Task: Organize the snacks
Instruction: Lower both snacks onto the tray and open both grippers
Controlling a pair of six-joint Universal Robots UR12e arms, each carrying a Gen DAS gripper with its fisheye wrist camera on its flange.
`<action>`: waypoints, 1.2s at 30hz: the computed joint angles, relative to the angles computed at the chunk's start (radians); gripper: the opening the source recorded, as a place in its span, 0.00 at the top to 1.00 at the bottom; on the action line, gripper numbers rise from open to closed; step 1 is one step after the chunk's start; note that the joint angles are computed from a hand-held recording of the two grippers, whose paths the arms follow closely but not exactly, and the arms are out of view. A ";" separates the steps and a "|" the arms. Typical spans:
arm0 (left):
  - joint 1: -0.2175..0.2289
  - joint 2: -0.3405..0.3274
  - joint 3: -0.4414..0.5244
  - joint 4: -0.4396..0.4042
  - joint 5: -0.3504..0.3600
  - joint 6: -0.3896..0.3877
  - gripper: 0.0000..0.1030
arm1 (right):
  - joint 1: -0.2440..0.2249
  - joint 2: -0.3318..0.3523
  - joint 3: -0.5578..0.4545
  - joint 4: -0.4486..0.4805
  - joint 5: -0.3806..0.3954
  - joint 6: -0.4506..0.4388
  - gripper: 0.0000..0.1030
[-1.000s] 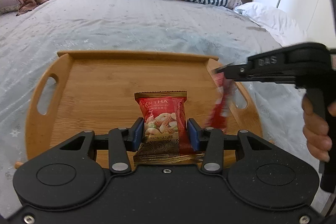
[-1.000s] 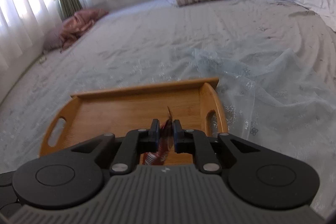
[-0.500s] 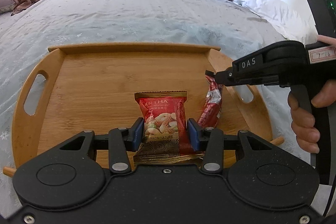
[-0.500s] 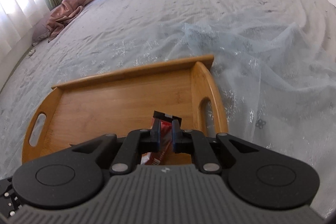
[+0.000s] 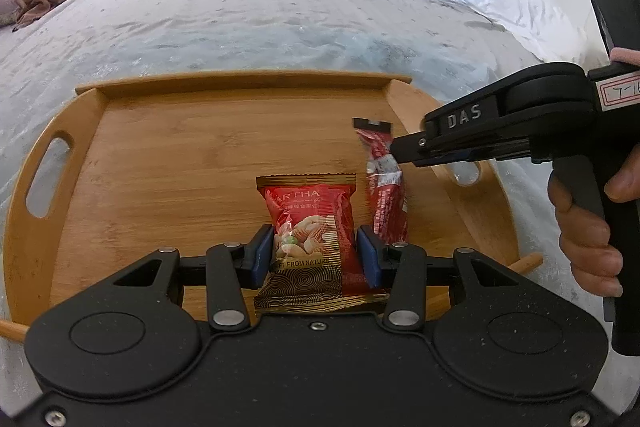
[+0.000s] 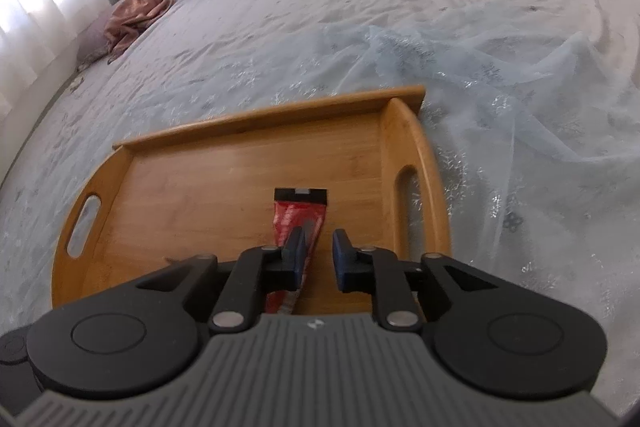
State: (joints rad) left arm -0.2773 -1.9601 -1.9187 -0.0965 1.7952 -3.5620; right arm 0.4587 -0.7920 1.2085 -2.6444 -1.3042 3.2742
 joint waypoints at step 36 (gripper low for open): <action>-0.041 0.092 -0.124 0.155 0.116 0.039 0.04 | -0.018 -0.124 0.255 -0.340 0.021 0.016 0.15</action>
State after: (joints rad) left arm -0.3183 -1.8680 -2.0428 0.0588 1.9109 -3.5232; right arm 0.4408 -0.9161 1.4633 -2.9841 -1.2831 3.2905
